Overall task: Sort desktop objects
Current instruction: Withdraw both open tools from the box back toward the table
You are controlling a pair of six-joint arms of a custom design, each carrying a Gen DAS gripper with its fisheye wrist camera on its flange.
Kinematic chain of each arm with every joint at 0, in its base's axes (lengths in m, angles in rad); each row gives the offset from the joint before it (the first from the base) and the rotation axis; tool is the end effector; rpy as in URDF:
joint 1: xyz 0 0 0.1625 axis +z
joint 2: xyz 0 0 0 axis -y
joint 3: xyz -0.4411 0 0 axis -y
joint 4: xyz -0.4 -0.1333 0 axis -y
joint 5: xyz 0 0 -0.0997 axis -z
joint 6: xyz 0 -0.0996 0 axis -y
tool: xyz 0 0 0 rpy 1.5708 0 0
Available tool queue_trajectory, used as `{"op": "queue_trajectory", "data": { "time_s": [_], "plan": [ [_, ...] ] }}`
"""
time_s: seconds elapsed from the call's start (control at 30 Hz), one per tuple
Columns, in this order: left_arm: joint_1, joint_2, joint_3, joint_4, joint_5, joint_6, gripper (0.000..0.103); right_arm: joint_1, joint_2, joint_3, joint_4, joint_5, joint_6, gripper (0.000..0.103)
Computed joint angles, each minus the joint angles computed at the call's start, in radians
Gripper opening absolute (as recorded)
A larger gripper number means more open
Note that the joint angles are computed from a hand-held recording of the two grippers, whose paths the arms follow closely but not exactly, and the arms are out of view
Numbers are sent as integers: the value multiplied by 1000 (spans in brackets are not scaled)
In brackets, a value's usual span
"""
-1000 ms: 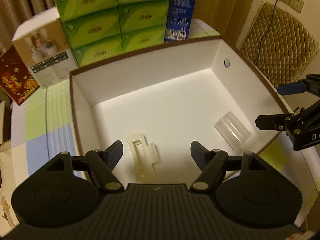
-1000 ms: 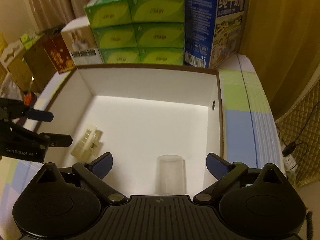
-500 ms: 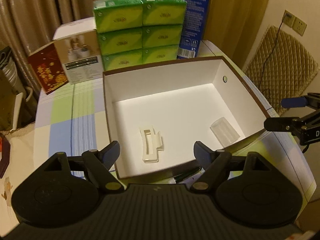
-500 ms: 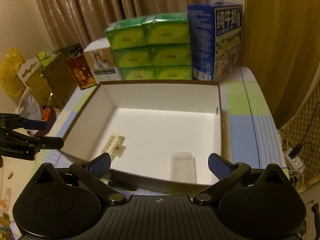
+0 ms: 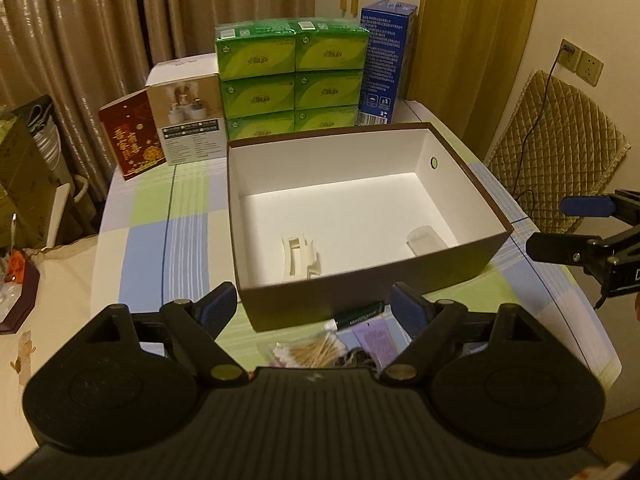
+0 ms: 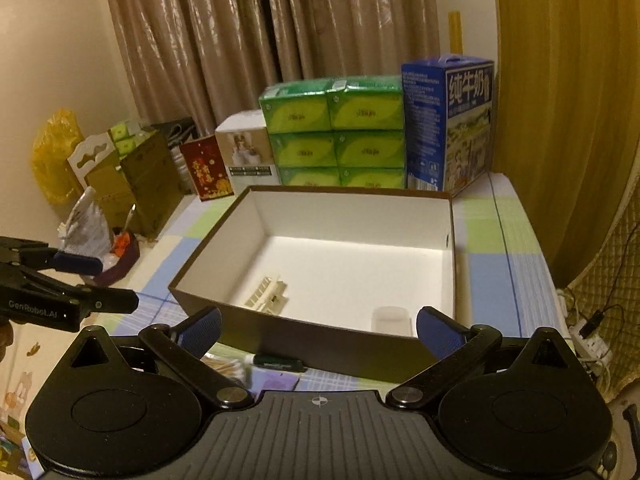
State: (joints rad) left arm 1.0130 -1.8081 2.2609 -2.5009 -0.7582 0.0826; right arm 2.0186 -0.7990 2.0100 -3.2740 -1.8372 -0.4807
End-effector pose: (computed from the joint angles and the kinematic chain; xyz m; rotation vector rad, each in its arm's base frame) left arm -0.0246 -0.4279 0.4012 0.5048 2.3016 -0.7914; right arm 0.3484 -0.4780 0.0667 1.1647 -2.5355 0.6943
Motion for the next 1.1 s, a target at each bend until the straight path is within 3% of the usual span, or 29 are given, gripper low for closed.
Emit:
{"op": "queue_trajectory", "data": {
  "time_s": [0.53,1.1],
  "plan": [
    [-186,-204,131,250,129,-312,83,-9,-93,167,-78,29,-3,101],
    [-365,-356,188,724,190,-806,83,-52,-178,285,-44,73,-86,101]
  ]
}}
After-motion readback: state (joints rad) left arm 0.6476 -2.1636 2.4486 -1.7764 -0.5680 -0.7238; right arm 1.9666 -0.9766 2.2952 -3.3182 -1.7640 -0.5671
